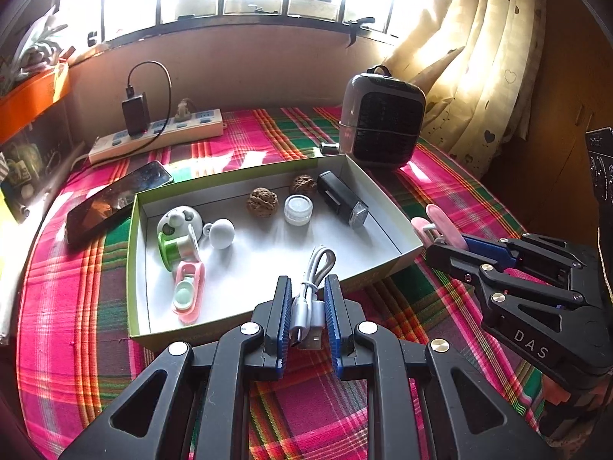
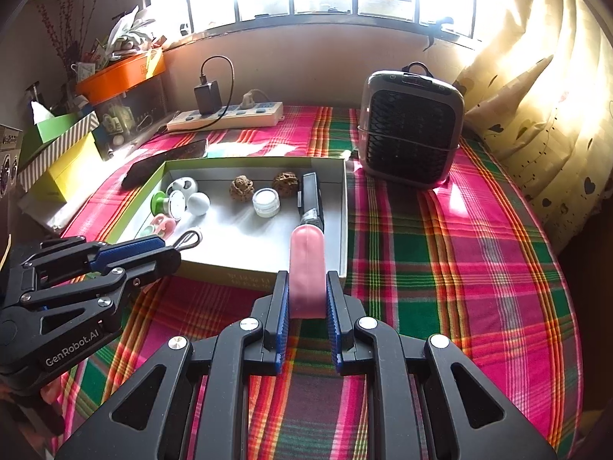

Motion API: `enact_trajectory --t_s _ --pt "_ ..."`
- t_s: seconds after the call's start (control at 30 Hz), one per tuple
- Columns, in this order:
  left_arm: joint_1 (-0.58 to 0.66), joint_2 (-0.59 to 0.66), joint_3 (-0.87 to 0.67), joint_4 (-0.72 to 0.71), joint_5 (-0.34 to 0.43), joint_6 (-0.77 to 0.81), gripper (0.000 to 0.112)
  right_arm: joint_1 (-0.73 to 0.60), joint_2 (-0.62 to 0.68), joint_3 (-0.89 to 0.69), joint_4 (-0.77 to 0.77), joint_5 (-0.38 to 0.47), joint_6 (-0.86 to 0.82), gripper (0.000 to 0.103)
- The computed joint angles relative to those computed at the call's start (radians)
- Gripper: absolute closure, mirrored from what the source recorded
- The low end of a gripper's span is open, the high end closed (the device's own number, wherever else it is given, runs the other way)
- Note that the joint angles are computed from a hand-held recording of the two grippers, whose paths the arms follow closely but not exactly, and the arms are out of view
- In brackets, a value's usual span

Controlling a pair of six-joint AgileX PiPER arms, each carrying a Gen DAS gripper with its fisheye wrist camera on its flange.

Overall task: Organize objects
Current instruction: 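Carry the pink oblong case with right gripper while left gripper carries the cable into the tray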

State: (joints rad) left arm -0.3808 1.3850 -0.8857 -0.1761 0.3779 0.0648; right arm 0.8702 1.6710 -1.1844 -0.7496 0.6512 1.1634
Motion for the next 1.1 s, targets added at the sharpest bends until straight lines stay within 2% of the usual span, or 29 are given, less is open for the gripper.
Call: enact_trajectory --t_s 0.57,1.1 --pt "0.095 0.123 -0.096 -0.144 0.02 0.146 0.096 -0.094 0.151 -0.197 0.237 -0.046 -0.294 0.085" --pt "0.108 0.213 -0.148 -0.137 0.023 0.131 0.096 -0.14 0.266 -0.317 0.389 -0.026 -0.478 0.085"
